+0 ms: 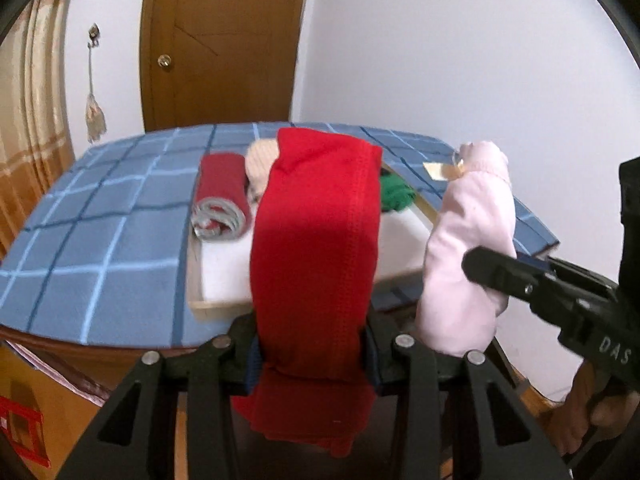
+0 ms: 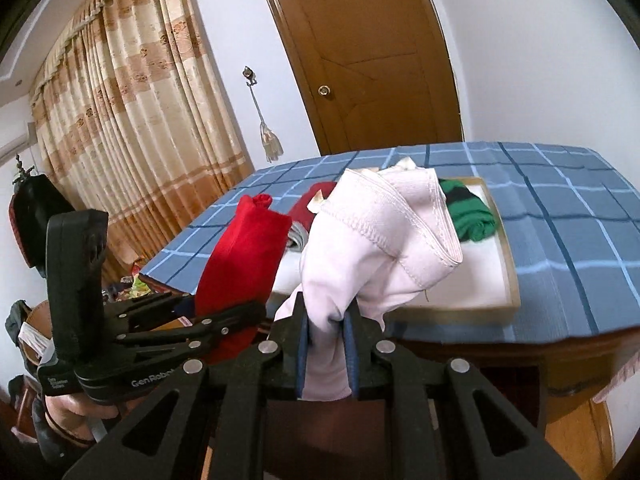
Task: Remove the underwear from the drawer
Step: 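Lower both garments onto the tray beside the others and open both tools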
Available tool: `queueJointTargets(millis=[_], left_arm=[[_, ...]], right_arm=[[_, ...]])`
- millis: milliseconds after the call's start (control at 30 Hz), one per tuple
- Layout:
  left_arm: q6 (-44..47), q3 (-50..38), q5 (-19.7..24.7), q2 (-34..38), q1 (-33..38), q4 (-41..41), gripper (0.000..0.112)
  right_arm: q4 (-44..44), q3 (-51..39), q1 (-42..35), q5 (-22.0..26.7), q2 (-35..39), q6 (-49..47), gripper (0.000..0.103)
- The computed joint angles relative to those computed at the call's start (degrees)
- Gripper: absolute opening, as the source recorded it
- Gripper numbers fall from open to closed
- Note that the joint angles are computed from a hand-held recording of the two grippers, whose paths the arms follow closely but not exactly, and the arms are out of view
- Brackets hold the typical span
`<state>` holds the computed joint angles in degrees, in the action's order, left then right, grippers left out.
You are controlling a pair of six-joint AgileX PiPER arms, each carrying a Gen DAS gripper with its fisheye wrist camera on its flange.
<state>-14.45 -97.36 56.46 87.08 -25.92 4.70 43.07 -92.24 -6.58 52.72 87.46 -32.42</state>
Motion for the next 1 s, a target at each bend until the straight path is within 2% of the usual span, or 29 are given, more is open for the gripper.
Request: queueJointTargets(millis=[167,567,833,1000], left_arm=[[-2.5,-6.4,0.7,4.2,-0.4,4.7,0.039],[-4.2,-16.3,0.8,12.6,2.6,5.7,0.039],[-6.4,-18.8,1.1,15.9,2.9,7.1,0.039],[-7.3,-19.5,0.9,17.6,3.7,7.1,0.039]], right_arm=[[-3.3,-6.1,2.3,-1.1,3.4,2.8,0.017],[-11.9,-20.3,5.9,-1.2,12.7,8.7,0.017],[-16.9,-26.5,7.8,-0.4,17.7,9.3,0.017],[-20.4,-33.0,9.0,2.3,22.6,10.9,0.017]])
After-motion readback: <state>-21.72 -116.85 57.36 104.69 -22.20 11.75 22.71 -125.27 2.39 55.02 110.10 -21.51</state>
